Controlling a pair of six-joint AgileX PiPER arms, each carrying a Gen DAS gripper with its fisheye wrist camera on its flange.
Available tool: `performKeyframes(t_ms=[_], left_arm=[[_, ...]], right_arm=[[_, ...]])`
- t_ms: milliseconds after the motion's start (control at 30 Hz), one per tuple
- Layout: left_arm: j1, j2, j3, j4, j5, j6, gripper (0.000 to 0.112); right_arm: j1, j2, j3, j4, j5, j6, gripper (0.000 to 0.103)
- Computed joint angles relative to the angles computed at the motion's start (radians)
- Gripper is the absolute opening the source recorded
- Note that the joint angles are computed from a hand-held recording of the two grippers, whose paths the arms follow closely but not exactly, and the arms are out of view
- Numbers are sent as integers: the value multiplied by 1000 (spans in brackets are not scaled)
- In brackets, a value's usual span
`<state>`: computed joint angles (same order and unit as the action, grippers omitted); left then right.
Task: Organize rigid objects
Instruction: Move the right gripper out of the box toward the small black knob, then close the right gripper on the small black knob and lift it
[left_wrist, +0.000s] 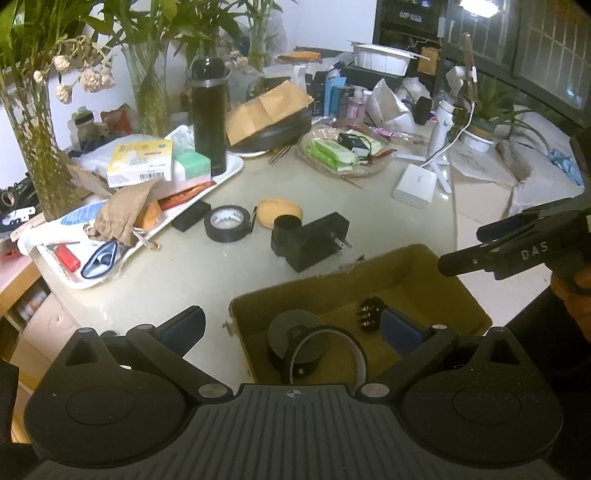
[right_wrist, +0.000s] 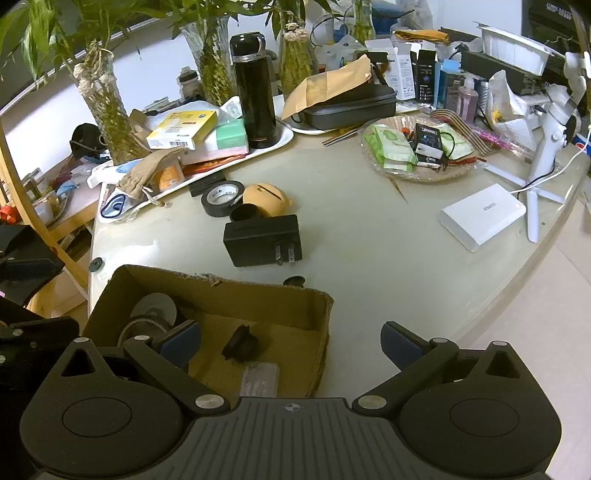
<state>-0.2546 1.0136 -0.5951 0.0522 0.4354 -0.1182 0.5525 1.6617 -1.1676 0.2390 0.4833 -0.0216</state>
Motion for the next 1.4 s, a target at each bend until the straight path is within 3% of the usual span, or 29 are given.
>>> performKeyframes(t_ms=[167, 333, 767, 867, 967, 1233, 1400], left_arm=[[36, 12, 5, -70, -30, 84, 103], [124, 42, 4, -276, -37, 277, 103], [149, 84, 6, -285, -82, 362, 103], [143, 98, -5, -233, -73, 328, 103], [161, 113, -19, -269, -52, 370, 103], [188, 136, -42, -298, -22, 409, 103], [204, 145, -47, -349, -24, 470, 103]], right_arm=[[-2, 44, -45, -38, 11, 32, 103], [5, 87, -88, -121, -11, 85, 103], [-49, 336, -461, -3, 274, 4, 102], [-55, 406, -565, 15, 348, -3, 90], [-55, 475, -662, 15, 415, -1, 84], [-54, 631, -878, 15, 560, 28, 51], [-39, 708, -997, -9, 637, 20, 38]])
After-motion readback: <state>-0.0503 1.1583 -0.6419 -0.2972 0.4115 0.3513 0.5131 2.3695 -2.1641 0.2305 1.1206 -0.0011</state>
